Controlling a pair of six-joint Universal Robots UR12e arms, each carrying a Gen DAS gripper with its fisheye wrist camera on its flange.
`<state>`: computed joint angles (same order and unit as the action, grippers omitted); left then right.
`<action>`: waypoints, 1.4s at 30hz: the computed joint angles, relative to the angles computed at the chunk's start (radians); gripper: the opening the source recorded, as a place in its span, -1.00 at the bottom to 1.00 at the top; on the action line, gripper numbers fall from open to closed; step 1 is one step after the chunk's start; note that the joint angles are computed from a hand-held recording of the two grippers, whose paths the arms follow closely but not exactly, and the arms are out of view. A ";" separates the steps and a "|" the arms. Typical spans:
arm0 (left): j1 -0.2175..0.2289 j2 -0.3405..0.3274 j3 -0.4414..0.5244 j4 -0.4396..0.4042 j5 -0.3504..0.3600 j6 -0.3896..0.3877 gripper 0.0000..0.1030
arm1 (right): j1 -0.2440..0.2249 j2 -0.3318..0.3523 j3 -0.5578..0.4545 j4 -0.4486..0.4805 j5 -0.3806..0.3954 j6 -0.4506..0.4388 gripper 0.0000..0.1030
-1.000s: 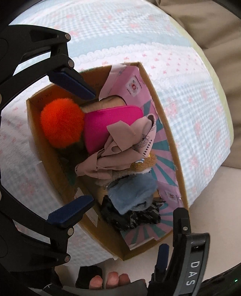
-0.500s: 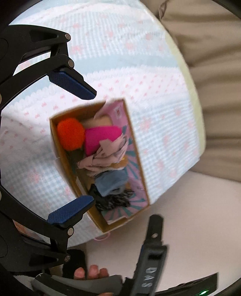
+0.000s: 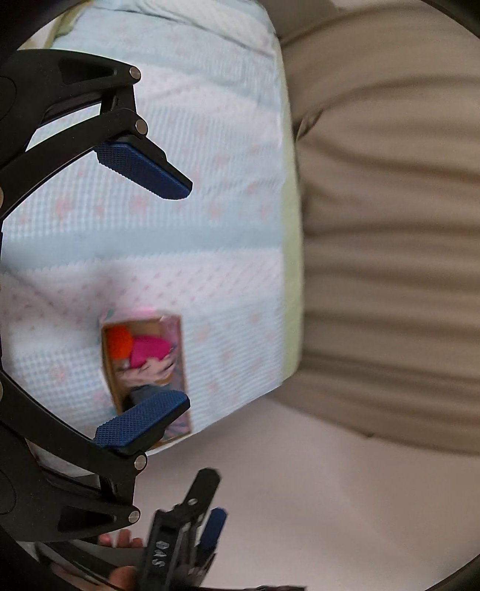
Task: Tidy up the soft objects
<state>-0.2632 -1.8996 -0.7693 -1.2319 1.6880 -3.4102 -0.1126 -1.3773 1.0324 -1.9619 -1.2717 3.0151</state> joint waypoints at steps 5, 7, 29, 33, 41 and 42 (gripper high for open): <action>0.041 0.081 -0.077 0.072 0.040 -0.011 0.99 | 0.052 -0.038 0.015 -0.078 -0.013 0.023 0.93; 0.050 0.101 -0.096 0.083 0.063 -0.002 0.99 | 0.066 -0.048 0.021 -0.103 -0.023 0.041 0.93; 0.069 0.222 -0.256 0.256 0.095 0.079 0.99 | 0.140 -0.111 0.110 -0.249 -0.155 0.083 0.93; 0.065 0.223 -0.257 0.257 0.099 0.083 0.99 | 0.137 -0.112 0.111 -0.253 -0.156 0.096 0.93; 0.060 0.219 -0.251 0.254 0.100 0.080 0.99 | 0.135 -0.113 0.117 -0.263 -0.152 0.096 0.93; 0.059 0.219 -0.251 0.255 0.102 0.081 0.99 | 0.134 -0.115 0.118 -0.265 -0.151 0.095 0.93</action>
<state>-0.2040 -1.6804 -1.0199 -0.9769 1.7904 -3.3293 0.0219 -1.4920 1.1506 -2.2266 -1.4227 3.1104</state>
